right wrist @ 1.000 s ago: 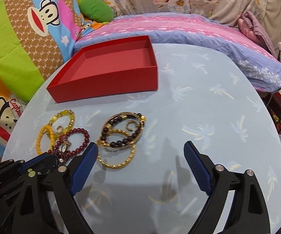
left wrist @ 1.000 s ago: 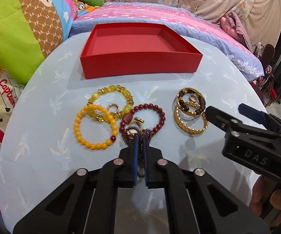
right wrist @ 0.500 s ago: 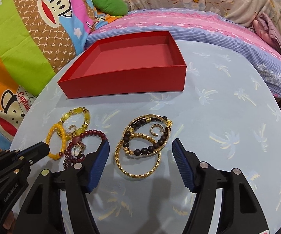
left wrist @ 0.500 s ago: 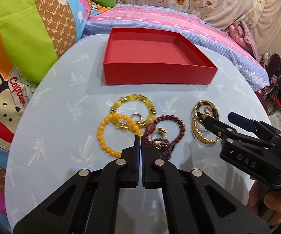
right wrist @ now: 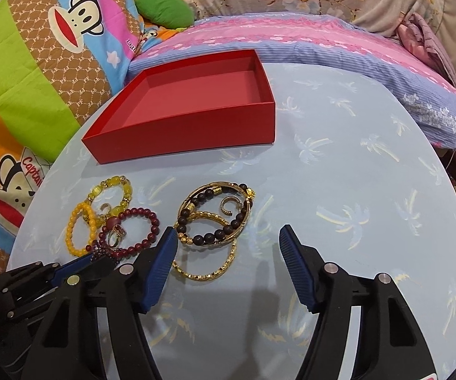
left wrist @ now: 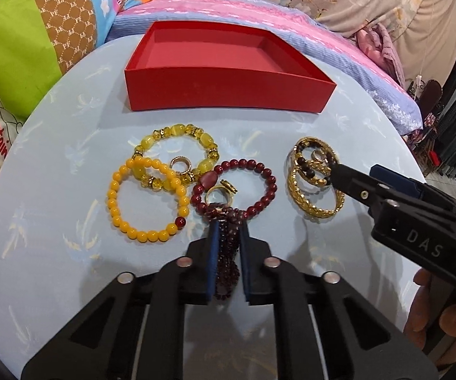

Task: Organize jewelry
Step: 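Close the left gripper on the dark red tassel bead strand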

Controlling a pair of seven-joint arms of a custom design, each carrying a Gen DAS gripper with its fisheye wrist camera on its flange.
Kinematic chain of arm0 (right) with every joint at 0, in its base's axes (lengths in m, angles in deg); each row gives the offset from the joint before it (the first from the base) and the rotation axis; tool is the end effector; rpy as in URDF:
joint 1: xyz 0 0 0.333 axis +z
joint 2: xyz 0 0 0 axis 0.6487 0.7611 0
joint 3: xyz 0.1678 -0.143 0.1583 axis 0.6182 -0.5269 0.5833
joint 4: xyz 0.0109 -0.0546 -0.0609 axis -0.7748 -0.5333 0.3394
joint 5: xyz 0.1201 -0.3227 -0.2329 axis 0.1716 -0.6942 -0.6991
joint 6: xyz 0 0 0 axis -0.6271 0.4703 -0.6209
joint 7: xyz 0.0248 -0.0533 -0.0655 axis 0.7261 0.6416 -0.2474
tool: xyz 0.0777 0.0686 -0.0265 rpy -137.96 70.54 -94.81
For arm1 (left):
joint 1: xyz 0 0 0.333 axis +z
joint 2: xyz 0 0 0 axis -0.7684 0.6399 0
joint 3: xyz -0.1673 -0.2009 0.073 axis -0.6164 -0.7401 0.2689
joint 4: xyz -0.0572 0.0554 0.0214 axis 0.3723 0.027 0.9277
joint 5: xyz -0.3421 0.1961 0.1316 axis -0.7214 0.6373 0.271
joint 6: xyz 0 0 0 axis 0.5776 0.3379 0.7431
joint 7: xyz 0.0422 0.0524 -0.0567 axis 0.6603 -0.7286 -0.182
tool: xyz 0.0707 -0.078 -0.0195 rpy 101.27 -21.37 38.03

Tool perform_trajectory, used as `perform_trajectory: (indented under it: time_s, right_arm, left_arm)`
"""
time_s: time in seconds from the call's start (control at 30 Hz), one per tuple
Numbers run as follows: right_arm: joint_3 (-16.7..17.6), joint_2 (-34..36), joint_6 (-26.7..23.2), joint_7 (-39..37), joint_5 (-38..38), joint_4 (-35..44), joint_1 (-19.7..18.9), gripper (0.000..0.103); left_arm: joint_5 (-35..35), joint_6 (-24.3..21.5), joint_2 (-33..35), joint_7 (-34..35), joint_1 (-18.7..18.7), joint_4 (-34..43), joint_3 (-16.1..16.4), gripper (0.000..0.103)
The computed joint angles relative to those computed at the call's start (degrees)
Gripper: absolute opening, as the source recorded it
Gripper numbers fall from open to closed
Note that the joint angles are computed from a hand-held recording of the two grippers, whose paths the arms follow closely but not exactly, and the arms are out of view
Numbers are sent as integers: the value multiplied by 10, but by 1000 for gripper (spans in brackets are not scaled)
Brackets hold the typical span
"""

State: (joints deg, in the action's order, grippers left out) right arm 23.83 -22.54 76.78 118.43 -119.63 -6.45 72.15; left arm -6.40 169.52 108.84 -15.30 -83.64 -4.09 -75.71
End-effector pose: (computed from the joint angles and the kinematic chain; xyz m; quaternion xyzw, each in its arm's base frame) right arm 0.6103 0.3913 0.3119 -0.6781 0.6584 -0.1802 0.2724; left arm 0.5949 -0.4275 0.3006 -0.6320 0.7086 -0.2908 0.1179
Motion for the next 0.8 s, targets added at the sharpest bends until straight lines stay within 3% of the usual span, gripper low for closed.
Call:
perform_trajectory:
  time_s: [0.3,0.5,0.6,0.8]
  right_arm:
    - [8,4,5,-26,4,6,4,64]
    - [12,10,6,-44,16,13,4,64]
    - [15,13,6,-52,25,14,1,64]
    - [20,28,6,-78,42,34,-6,47]
  left_arm:
    - [30,30,-53,-44,-13,-61,25,3]
    - [79,21,-69,-94,-20,-71,42,3]
    - [87,12,-66,-100,-8,-63,31,3]
    - [84,-3,-49,-94,8,-39,13,3]
